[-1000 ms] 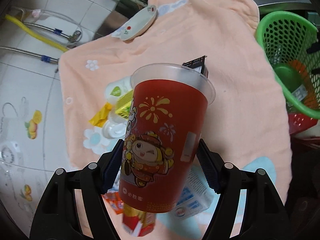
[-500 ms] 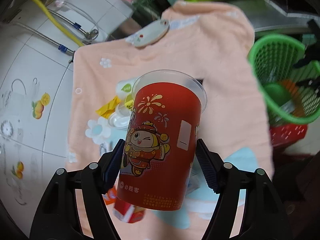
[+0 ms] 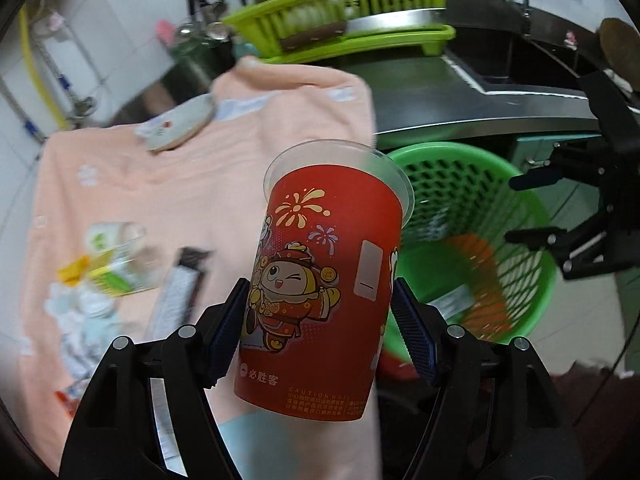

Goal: Collect trash
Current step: 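Carry the red paper cup to the green basket and release it with the left gripper, then move the right gripper to the black box and grasp it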

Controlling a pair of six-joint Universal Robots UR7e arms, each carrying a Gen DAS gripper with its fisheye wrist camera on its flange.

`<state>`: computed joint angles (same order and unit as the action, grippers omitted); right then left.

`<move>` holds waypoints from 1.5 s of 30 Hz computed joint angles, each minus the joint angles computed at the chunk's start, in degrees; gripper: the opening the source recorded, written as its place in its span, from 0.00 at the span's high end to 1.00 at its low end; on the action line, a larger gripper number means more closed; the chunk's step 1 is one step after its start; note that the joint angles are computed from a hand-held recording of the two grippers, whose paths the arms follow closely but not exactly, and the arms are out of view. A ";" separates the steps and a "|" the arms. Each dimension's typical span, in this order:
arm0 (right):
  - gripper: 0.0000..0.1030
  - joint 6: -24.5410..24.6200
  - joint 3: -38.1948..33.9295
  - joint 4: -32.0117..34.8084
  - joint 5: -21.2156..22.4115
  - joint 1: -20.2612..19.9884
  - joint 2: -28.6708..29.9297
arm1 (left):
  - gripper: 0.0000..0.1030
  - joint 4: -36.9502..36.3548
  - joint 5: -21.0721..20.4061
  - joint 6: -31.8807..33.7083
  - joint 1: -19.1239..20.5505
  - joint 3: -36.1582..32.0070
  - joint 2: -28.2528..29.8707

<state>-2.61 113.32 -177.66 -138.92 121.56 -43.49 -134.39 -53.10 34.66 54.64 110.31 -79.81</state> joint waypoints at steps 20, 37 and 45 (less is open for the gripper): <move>0.40 0.58 2.87 -4.01 -1.19 0.31 -2.18 | 0.07 -8.73 -3.94 -5.08 -0.54 5.66 1.41; 0.31 -16.36 -15.74 3.39 8.04 2.25 7.17 | 0.05 -8.77 6.10 -7.19 2.63 0.83 -7.82; 0.28 -23.72 -27.23 12.98 13.34 2.09 12.60 | 0.05 -13.06 11.85 -1.27 6.11 -1.26 -9.57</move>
<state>-26.33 86.08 -164.68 -125.58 123.65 -30.89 -147.45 -41.25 33.39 60.74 109.05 -89.38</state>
